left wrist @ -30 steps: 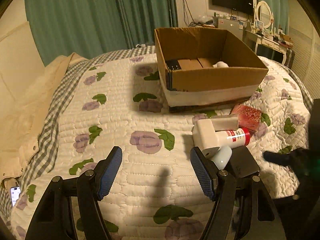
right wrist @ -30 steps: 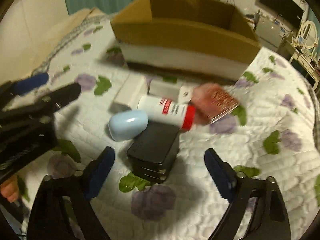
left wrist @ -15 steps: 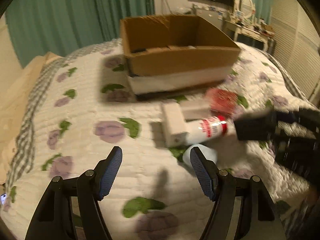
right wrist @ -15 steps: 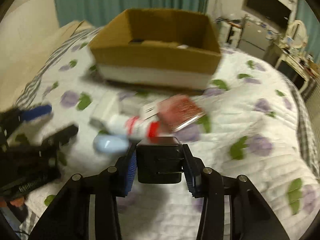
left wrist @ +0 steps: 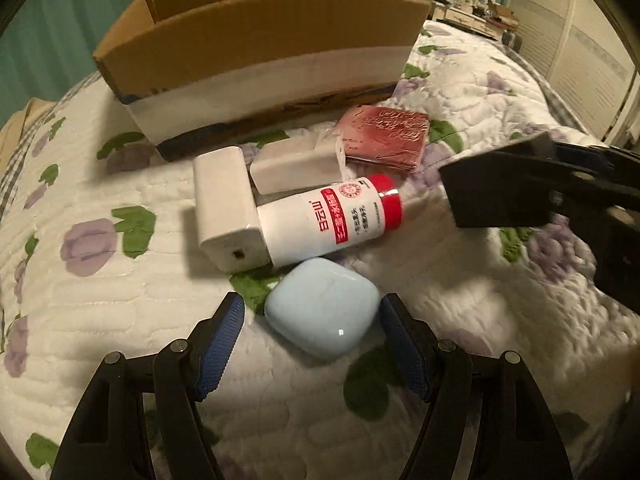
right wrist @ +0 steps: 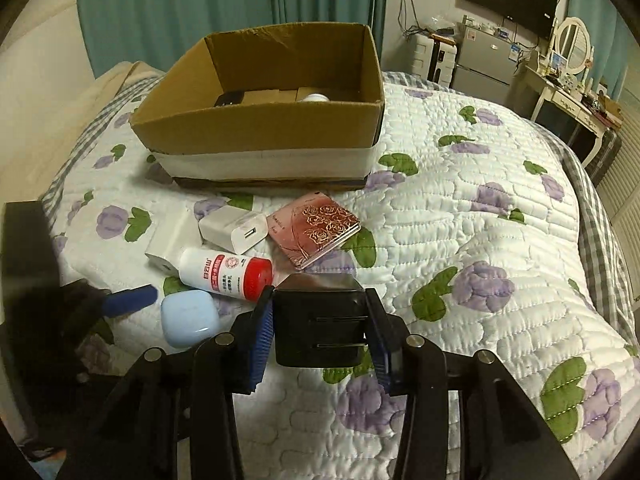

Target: Organize rigid objects

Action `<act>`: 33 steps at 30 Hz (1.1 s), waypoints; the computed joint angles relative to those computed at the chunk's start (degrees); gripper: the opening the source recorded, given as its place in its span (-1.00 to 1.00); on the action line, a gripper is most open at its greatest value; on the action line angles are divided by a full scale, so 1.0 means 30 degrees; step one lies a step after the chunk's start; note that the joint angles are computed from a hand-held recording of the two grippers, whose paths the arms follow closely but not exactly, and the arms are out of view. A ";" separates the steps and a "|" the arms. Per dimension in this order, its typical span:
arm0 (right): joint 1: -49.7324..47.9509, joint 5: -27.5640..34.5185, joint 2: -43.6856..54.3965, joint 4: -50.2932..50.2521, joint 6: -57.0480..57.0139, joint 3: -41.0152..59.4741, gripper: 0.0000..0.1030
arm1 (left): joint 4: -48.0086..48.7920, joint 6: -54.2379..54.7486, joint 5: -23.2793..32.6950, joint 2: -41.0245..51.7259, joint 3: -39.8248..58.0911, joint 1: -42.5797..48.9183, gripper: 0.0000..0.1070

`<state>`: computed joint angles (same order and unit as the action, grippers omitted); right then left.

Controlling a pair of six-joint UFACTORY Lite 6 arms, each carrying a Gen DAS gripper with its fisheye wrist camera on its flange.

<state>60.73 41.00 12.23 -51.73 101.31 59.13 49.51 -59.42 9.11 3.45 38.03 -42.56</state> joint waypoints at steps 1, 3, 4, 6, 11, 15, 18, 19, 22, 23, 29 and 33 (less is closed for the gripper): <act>0.0002 -0.0023 0.0088 -0.0005 0.0048 -0.0020 -0.19 | 0.1278 -0.1382 0.0077 0.0153 0.0081 -0.0149 0.37; -0.0070 -0.0111 0.0160 0.0055 0.0018 -0.0024 -0.19 | 0.1618 -0.1748 0.0278 0.0164 0.0139 -0.0418 0.25; -0.0073 -0.0142 0.0176 0.0058 0.0025 -0.0014 -0.19 | 0.0693 -0.0732 -0.0032 -0.0065 -0.0038 -0.0400 0.08; -0.0029 -0.0078 0.0026 0.0058 0.0077 -0.0038 -0.19 | 0.0380 -0.0601 0.0342 -0.0675 -0.0325 -0.0607 0.08; 0.0803 0.1350 -0.1044 0.0071 0.0086 0.0220 -0.19 | -0.0754 0.0075 0.1846 -0.3977 -0.1238 -0.0970 0.08; 0.1551 0.3072 -0.2040 0.0021 -0.0673 0.1167 -0.19 | -0.3548 0.2926 0.4172 -0.7645 -0.0710 -0.0957 0.08; 0.2106 0.4873 -0.2564 -0.0245 -0.1816 0.2725 -0.19 | -0.4311 0.4276 0.5492 -0.8417 0.0967 -0.0742 0.08; 0.2168 0.5253 -0.2644 -0.0312 -0.2172 0.3186 -0.19 | -0.4413 0.4664 0.5793 -0.8307 0.1699 -0.0564 0.08; 0.2313 0.6725 -0.2575 -0.0788 -0.3822 0.5338 -0.19 | -0.4769 0.5500 0.6347 -0.7969 0.3458 -0.0135 0.08; 0.2199 0.7159 -0.2434 -0.1010 -0.4609 0.6306 -0.19 | -0.5132 0.6098 0.6408 -0.7651 0.4232 0.0157 0.08; 0.0280 0.6752 -0.1240 -0.1390 -0.8348 1.0461 -0.19 | -0.7175 0.9220 0.6357 -0.4649 0.9128 0.2139 0.08; -0.1871 0.5260 0.0332 -0.1047 -1.0621 1.2901 -0.19 | -0.7244 0.9758 0.6110 -0.1715 1.2130 0.2880 0.08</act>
<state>55.12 56.78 13.23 -54.87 69.45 97.83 27.78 -30.14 27.44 -1.69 74.42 -33.92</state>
